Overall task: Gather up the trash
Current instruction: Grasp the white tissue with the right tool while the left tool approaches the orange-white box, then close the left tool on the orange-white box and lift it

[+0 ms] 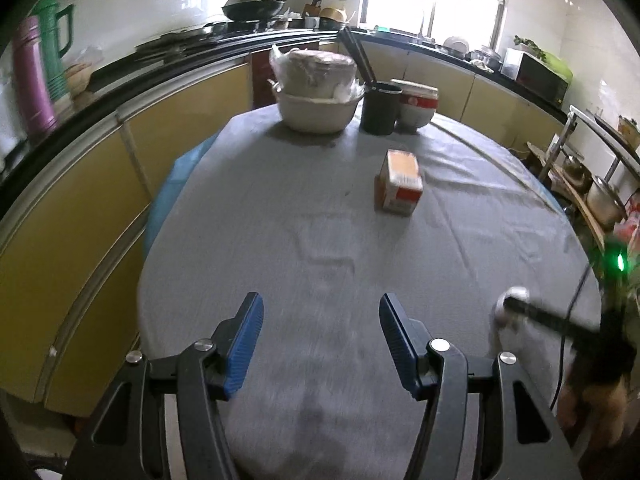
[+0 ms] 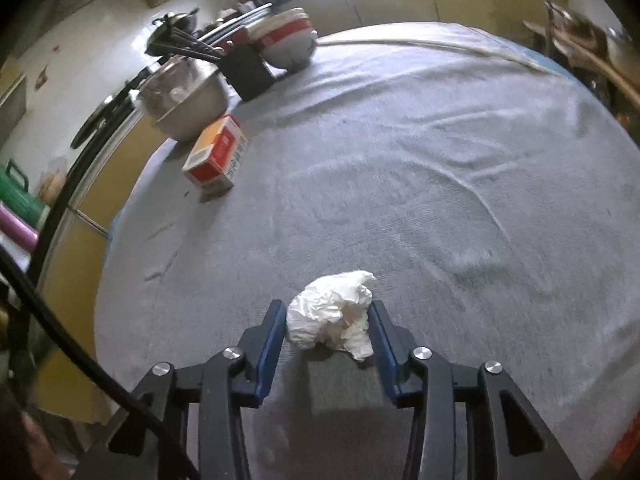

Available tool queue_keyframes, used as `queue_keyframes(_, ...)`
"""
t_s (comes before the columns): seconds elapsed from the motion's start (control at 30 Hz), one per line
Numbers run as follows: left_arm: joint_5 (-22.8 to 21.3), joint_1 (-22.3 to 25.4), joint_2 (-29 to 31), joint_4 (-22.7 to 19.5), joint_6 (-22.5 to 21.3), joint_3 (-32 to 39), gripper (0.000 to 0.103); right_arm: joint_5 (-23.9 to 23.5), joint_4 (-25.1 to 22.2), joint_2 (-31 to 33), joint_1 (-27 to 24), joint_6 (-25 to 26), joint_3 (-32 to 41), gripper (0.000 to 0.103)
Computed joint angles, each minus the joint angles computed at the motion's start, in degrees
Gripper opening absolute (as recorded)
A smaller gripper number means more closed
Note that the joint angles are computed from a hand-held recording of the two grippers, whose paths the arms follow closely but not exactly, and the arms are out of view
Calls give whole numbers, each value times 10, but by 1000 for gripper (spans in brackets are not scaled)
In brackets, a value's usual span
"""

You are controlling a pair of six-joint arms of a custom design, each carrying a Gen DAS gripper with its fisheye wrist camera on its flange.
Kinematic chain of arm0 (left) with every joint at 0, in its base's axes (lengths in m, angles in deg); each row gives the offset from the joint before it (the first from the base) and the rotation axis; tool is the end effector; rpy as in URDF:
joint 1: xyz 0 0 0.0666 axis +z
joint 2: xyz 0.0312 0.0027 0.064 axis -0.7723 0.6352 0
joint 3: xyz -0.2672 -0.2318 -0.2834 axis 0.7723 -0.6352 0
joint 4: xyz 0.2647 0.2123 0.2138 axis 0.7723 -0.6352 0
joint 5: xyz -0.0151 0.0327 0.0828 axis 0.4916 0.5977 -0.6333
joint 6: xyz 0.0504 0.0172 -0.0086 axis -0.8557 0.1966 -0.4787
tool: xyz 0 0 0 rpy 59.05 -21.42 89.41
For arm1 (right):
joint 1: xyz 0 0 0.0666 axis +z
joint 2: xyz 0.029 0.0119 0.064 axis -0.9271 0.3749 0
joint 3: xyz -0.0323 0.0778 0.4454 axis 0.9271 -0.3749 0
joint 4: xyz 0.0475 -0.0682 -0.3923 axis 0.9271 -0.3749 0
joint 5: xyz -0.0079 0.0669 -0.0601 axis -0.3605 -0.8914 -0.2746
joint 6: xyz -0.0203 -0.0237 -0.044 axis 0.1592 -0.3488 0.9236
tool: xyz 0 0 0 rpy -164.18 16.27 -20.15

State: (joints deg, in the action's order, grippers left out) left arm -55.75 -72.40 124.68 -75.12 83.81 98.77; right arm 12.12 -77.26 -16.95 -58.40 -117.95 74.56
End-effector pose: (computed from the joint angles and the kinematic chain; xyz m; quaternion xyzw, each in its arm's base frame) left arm 0.4178 -0.1652 0.5414 0.0602 0.9382 -0.0707 0.3333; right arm 0.3918 0.0682 0.4443 0.1672 0.9504 0.1214 0.2326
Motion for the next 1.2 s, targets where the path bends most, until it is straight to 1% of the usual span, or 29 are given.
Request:
queue_keyframes(0.1, 9, 0, 47, 4, -1, 47, 63, 16, 3, -5, 8, 19, 0, 36)
queue_keyframes(0.13, 15, 0, 67, -1, 4, 68, 63, 15, 4, -10, 8, 20, -2, 32)
queue_keyframes(0.2, 36, -2, 97, -3, 14, 101, 63, 1, 18, -27, 3, 23, -13, 31)
queue_keyframes(0.23, 41, -4, 112, -6, 19, 118, 63, -5, 24, -35, 2, 24, -16, 26)
queue_keyframes(0.4, 47, -26, 197, -34, 39, 218, 70, -15, 30, -77, -5, 34, -31, 22)
queue_keyframes(0.43, 46, -31, 217, -45, 41, 241, 72, -11, 27, -82, -5, 38, -32, 22)
queue_keyframes(0.47, 43, -34, 236, -59, 42, 263, 73, -10, 23, -88, -7, 41, -33, 22)
queue_keyframes(0.57, 23, -44, 290, -111, 58, 327, 73, -21, 18, -108, -19, 38, -40, 22)
queue_keyframes(0.67, 8, -51, 325, -140, 70, 367, 73, -40, 13, -127, -35, 31, -50, 22)
queue_keyframes(0.83, 18, -53, 341, -145, 71, 375, 72, -55, 6, -146, -47, 28, -63, 22)
queue_keyframes(0.87, 18, -53, 342, -146, 75, 374, 69, -55, 5, -148, -46, 27, -64, 22)
queue_keyframes(0.9, 21, -51, 344, -148, 78, 373, 55, -53, 5, -150, -43, 28, -65, 22)
queue_keyframes(0.93, 27, -48, 346, -151, 81, 372, 51, -51, 6, -152, -41, 28, -67, 22)
queue_keyframes(0.97, 32, -46, 341, -139, 83, 363, 51, -48, 7, -155, -38, 27, -68, 22)
queue_keyframes(1.07, 36, -43, 333, -132, 84, 350, 50, -35, 6, -153, -29, 27, -66, 22)
queue_keyframes(1.1, 40, -41, 325, -128, 83, 340, 50, -37, 7, -150, -31, 24, -65, 24)
queue_keyframes(1.13, 47, -39, 316, -122, 83, 329, 50, -47, 10, -149, -37, 18, -65, 25)
queue_keyframes(1.17, 59, -36, 298, -107, 78, 307, 50, -58, 13, -145, -42, 12, -64, 27)
queue_keyframes(1.2, 62, -35, 288, -98, 72, 293, 50, -75, 15, -139, -51, 4, -62, 30)
